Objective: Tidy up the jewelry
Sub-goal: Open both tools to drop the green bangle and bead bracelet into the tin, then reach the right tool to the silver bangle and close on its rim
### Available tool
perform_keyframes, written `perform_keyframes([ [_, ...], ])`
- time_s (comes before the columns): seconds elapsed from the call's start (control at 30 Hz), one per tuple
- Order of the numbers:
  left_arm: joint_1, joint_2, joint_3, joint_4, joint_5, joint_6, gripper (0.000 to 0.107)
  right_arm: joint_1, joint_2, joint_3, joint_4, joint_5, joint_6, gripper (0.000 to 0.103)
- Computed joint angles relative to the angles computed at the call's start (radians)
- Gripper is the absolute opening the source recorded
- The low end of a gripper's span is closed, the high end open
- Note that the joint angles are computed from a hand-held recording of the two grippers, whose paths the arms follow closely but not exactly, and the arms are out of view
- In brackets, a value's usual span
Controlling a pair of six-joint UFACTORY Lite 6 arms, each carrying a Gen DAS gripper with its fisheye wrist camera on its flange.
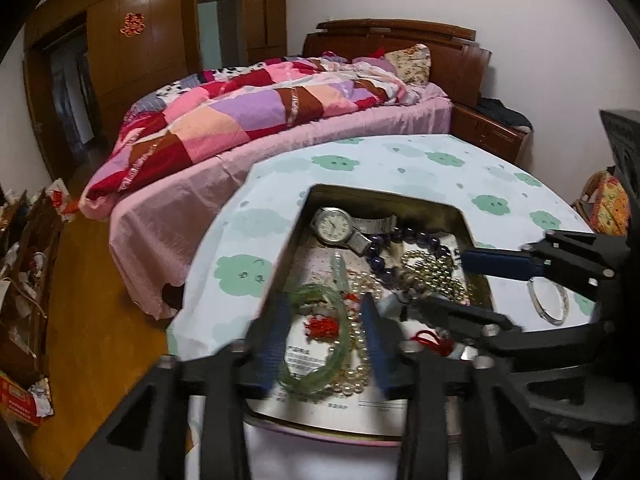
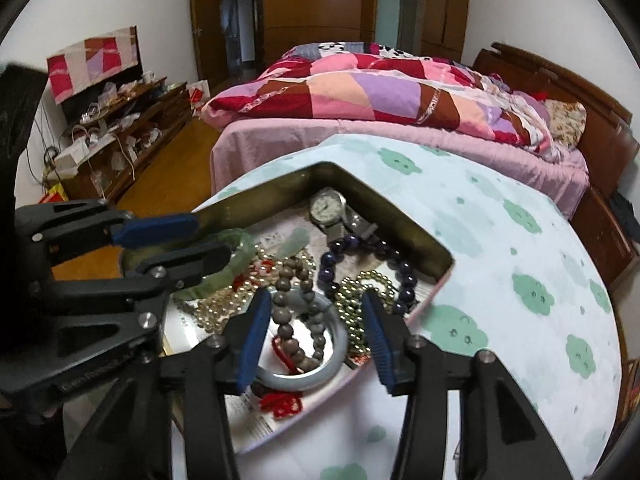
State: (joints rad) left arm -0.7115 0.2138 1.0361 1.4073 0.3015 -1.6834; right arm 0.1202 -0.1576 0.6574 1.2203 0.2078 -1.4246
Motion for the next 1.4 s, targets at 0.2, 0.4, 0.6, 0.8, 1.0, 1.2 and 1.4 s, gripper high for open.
perform_keyframes([
  [0.2, -0.001, -0.031, -0.023, 0.054, 0.001, -0.068, 0.066, -0.072, -0.069, -0.039, 0.041, 0.065, -0.049, 0.069],
  [0.4, -0.049, -0.003, 0.014, 0.009, 0.041, -0.036, 0.067, -0.193, -0.136, -0.087, 0.035, 0.139, -0.089, 0.072],
  [0.6, -0.122, 0.078, 0.109, -0.088, 0.071, 0.048, 0.067, -0.394, -0.166, -0.143, 0.04, 0.202, -0.183, 0.078],
  [0.8, -0.21, 0.214, 0.285, -0.229, 0.126, 0.225, 0.067, -0.564, -0.041, -0.121, 0.048, 0.207, -0.253, 0.079],
  [1.0, -0.243, 0.301, 0.414, -0.328, 0.17, 0.331, 0.067, -0.585, 0.021, -0.091, 0.008, 0.21, -0.231, 0.082],
  [1.2, -0.274, 0.418, 0.565, -0.418, 0.233, 0.442, 0.067, -0.601, 0.056, -0.082, 0.002, 0.203, -0.235, 0.082],
  [1.4, -0.287, 0.506, 0.647, -0.479, 0.28, 0.518, 0.067, -0.563, 0.051, -0.103, 0.003, 0.136, -0.249, 0.071],
])
